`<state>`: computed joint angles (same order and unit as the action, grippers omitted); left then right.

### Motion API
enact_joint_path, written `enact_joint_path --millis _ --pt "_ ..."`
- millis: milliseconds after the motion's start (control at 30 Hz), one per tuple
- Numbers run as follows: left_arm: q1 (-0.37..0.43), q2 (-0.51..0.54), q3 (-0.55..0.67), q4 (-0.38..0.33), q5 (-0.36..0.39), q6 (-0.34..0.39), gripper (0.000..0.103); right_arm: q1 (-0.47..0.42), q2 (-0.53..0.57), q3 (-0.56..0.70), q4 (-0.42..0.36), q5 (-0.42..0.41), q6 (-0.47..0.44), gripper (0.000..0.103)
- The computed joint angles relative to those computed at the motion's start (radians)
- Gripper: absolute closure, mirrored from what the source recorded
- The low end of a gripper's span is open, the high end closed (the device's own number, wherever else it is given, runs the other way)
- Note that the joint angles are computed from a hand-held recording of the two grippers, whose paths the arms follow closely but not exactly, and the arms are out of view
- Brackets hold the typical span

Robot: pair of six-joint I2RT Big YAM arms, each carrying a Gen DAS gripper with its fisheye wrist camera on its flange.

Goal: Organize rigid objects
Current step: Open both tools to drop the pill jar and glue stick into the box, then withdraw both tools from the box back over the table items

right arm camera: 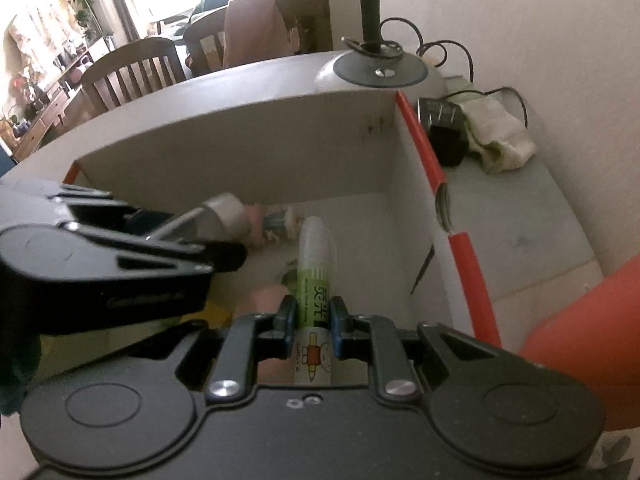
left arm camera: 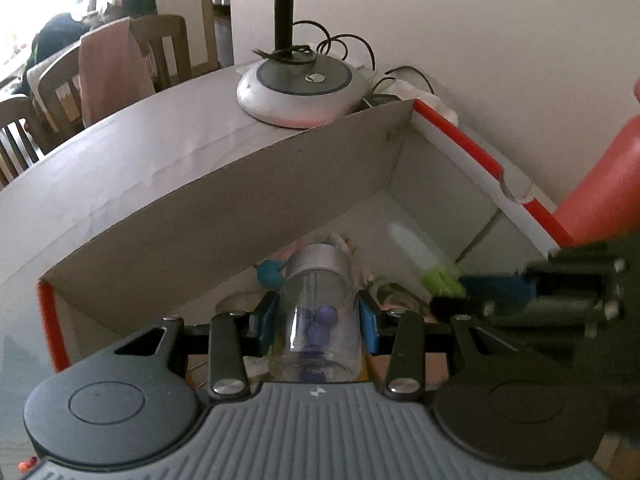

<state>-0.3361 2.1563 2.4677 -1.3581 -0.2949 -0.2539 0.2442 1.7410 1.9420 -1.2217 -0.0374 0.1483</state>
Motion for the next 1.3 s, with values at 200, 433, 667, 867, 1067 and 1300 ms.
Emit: enact_joint_path --millis 200,433,667,867,1067,1300 --pt "0.003 0.074 0.107 -0.065 0.019 0.005 0.062 -0.002 -0.003 -0.007 -0.002 -0.006 -0.004 0.084" --pt "0.01 0.165 0.257 -0.185 0.049 -0.021 0.062 -0.006 -0.002 -0.005 -0.007 -0.012 0.002 0.079" --pt "0.016 0.207 0.334 -0.255 0.07 -0.04 0.063 -0.006 -0.023 -0.02 -0.002 -0.024 0.009 0.072" --pt "0.016 0.112 0.172 -0.174 0.077 -0.045 0.054 0.0 -0.047 -0.036 -0.001 -0.028 0.009 0.067" --pt "0.011 0.019 0.035 -0.083 0.075 -0.032 0.048 0.01 -0.069 -0.041 -0.007 -0.025 0.006 0.063" --pt "0.002 -0.092 -0.109 0.008 0.09 -0.036 0.046 0.027 -0.094 -0.033 -0.013 -0.024 0.012 0.058"
